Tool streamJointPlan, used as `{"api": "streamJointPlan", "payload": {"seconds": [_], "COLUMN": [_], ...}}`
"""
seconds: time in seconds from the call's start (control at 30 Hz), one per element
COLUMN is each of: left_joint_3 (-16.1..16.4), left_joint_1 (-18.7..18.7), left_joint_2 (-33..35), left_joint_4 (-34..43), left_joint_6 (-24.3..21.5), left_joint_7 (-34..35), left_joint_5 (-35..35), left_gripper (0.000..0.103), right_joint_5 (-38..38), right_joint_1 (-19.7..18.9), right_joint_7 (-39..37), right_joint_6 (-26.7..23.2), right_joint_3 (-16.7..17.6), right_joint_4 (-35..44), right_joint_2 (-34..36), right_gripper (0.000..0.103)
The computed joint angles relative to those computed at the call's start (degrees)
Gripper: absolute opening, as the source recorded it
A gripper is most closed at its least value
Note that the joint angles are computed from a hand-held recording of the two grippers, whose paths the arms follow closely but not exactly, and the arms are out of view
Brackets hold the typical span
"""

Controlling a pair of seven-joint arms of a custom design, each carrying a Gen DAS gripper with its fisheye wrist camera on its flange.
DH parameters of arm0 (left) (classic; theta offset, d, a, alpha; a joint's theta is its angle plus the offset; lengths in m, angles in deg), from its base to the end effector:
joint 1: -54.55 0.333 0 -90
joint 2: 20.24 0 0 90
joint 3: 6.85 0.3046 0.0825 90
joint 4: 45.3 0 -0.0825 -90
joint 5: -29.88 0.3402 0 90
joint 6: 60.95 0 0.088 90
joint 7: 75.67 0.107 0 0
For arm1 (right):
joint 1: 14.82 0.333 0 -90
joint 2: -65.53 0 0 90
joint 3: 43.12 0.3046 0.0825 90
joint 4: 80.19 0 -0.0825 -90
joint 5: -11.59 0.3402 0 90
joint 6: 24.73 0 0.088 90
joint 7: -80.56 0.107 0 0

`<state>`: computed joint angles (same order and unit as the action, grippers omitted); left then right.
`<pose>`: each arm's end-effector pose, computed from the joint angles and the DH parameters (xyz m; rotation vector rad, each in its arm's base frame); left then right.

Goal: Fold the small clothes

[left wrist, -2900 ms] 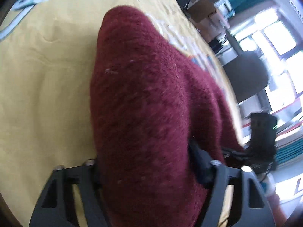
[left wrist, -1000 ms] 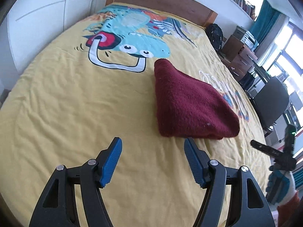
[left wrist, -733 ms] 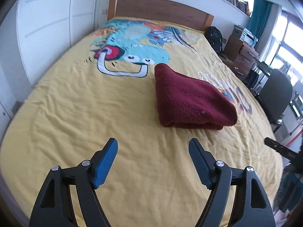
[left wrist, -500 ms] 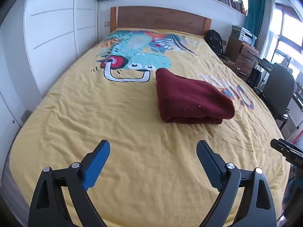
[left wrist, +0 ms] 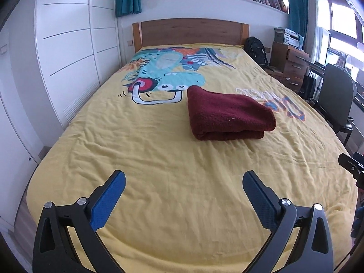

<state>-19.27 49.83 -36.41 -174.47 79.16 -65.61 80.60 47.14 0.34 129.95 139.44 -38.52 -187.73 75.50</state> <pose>0.4454 -0.1450 0.5335 -2.0246 1.1769 -0.5736 0.5834 0.1718 0.5160 -2.0010 1.1636 -0.5030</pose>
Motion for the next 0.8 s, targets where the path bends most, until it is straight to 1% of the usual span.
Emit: {"api": "streamJointPlan", "payload": {"seconds": [0.07,0.23,0.47,0.8], "left_joint_3": [-0.11,-0.37,-1.19,-2.27], "left_joint_1": [0.06,0.02,-0.01,-0.74], "left_joint_2": [-0.17,-0.33,-0.77,-0.37], "left_joint_4": [-0.20,-0.59,-1.09,0.01], "left_joint_6": [0.07,0.06,0.03,-3.79], "left_joint_7": [-0.49,-1.49,-4.35,-7.00], "left_joint_5": [0.22,1.14,3.78,6.77], "left_gripper": [0.102,0.102,0.102,0.102], "right_joint_5": [0.07,2.94,5.41,6.20], "right_joint_1": [-0.03,-0.54,-0.89,-0.96], "right_joint_7": [-0.54,-3.33,-6.33,-7.10], "right_joint_6": [0.56,2.51,4.26,6.76], "right_joint_3": [0.01,0.55,0.63,0.27], "right_joint_4": [-0.53,-2.16,-3.60,-4.73], "right_joint_2": [-0.27,-1.15,-1.88,-1.97], "right_gripper": [0.103,0.103,0.103,0.103]}}
